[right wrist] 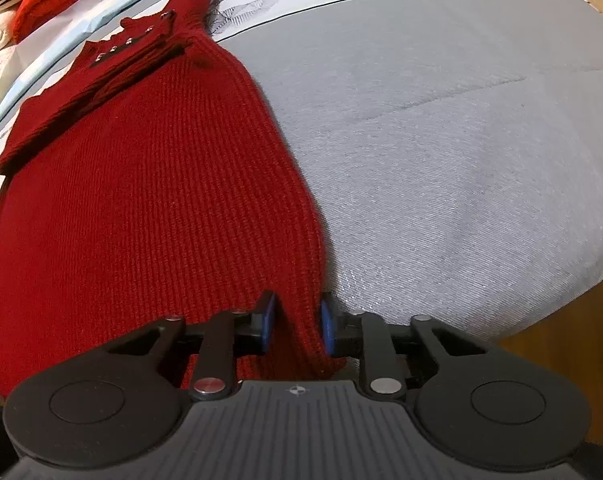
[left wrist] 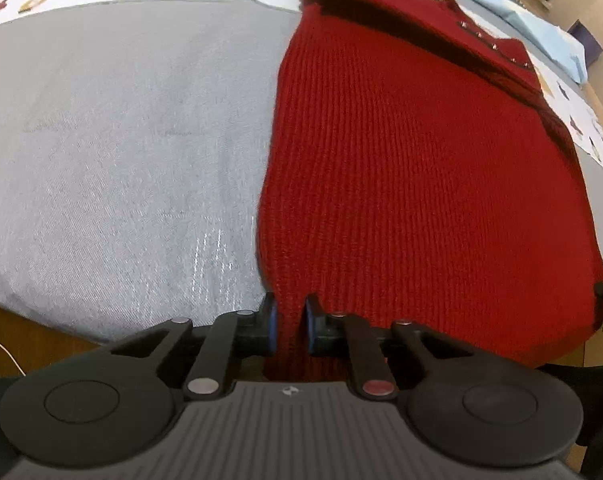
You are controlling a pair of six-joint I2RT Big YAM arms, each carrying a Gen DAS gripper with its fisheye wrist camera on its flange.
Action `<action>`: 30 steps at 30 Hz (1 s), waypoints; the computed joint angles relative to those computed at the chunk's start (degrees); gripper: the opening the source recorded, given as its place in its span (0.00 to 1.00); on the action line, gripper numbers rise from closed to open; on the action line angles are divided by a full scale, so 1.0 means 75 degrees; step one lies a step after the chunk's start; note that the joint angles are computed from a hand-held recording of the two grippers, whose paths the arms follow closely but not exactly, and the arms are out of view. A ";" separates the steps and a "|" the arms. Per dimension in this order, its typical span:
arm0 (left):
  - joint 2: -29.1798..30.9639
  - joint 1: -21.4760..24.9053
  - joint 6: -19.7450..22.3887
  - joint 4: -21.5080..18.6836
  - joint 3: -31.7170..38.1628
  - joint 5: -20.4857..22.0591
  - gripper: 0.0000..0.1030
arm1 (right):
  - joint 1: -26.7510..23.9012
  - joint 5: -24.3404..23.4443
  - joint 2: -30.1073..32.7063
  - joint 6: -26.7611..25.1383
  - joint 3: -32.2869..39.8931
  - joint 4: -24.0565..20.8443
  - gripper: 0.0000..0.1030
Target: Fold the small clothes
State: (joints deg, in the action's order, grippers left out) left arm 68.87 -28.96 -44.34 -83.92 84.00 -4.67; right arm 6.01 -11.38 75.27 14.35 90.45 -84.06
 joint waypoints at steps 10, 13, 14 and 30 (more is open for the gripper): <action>-0.0166 -0.0526 0.0728 0.0071 0.0905 -0.0574 0.11 | -0.0379 -0.1070 -0.0530 0.0576 0.0006 0.1069 0.09; -0.0278 -0.0548 0.0888 -0.0014 0.1377 -0.0650 0.10 | -0.0683 -0.1662 -0.0551 0.0895 0.0381 0.1070 0.08; -0.0357 -0.0507 0.0847 0.0003 0.1497 -0.0602 0.09 | -0.0799 -0.1876 -0.0597 0.0997 0.0482 0.1134 0.08; -0.1235 0.0194 0.0752 -0.0472 0.2821 0.0548 0.09 | -0.2814 -0.4538 -0.1261 0.0437 0.1730 -0.0457 0.06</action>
